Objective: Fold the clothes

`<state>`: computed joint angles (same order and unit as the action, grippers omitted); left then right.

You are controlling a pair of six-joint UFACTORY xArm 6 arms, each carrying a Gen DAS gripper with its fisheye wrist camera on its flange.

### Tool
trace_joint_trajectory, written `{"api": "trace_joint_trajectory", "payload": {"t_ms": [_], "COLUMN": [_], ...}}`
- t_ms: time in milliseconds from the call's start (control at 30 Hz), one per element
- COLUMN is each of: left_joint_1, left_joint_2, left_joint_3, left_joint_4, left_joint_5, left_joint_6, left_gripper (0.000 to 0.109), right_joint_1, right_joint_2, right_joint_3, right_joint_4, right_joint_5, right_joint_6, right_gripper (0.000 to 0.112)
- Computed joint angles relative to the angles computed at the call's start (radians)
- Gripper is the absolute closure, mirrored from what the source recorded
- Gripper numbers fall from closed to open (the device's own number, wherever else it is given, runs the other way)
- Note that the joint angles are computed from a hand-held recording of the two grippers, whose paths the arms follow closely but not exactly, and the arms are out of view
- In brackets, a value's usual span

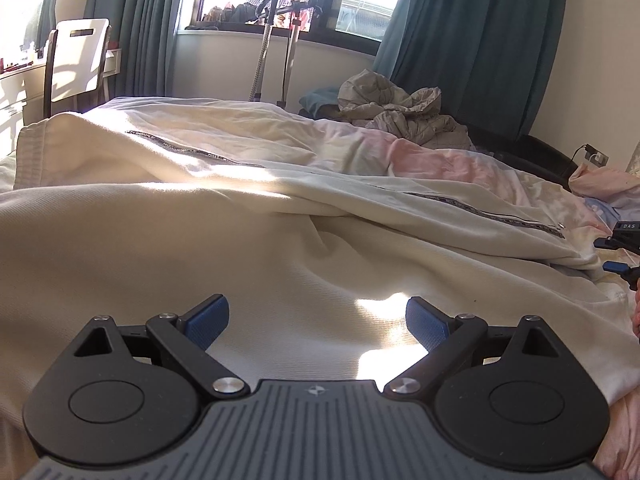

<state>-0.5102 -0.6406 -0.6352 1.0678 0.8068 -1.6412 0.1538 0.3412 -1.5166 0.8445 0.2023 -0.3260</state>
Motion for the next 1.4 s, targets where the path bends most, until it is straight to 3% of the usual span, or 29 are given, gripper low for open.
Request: {"api": "trace_joint_trajectory", "payload": {"t_ms": [167,267,333,467,567,700,767,933,1167,1267,1400], "left_joint_1": [-0.011,0.011,0.069,0.248,0.392,0.528,0.568,0.591,0.591,0.610,0.640], "left_joint_2": [-0.044,-0.103,-0.138,-0.155,-0.077,0.079,0.158,0.280,0.444,0.523,0.649], "left_joint_3": [0.019,0.054,0.070,0.081,0.050,0.000,-0.031,-0.120,-0.255,-0.340,-0.466], "left_joint_4": [0.008,0.007,-0.032,-0.137,-0.287,-0.561,-0.713,-1.102,-1.250,-1.150,-1.162], "left_joint_5": [0.005,-0.034,-0.113,-0.347,-0.487,-0.594,-0.619,-0.547,-0.656,-0.671,-0.685], "left_joint_6": [-0.017,-0.045,-0.032,0.008,0.097,0.276,0.381,0.616,0.751,0.654,0.582], "left_gripper": [0.012,0.012,0.012,0.012,0.012,0.012,0.012,0.012,0.012,0.011,0.011], "right_joint_1": [0.080,0.142,0.190,0.243,0.245,0.233,0.224,0.207,0.207,0.207,0.214], "right_joint_2": [-0.191,-0.302,-0.356,-0.372,-0.336,-0.283,-0.254,-0.192,-0.200,-0.208,-0.183], "right_joint_3": [0.156,0.268,0.339,0.394,0.361,0.320,0.297,0.243,0.236,0.242,0.223], "right_joint_4": [-0.004,0.139,0.249,0.193,0.211,0.221,0.214,0.198,0.252,0.266,0.243], "right_joint_5": [0.055,0.050,0.014,0.012,0.021,0.039,0.066,0.102,0.160,0.177,0.148], "right_joint_6": [0.023,-0.034,-0.119,-0.093,-0.126,-0.119,-0.095,-0.034,-0.059,-0.070,-0.063], "right_gripper": [0.067,0.067,0.067,0.066,0.065,0.065,0.065,0.065,0.065,0.065,0.065]}}
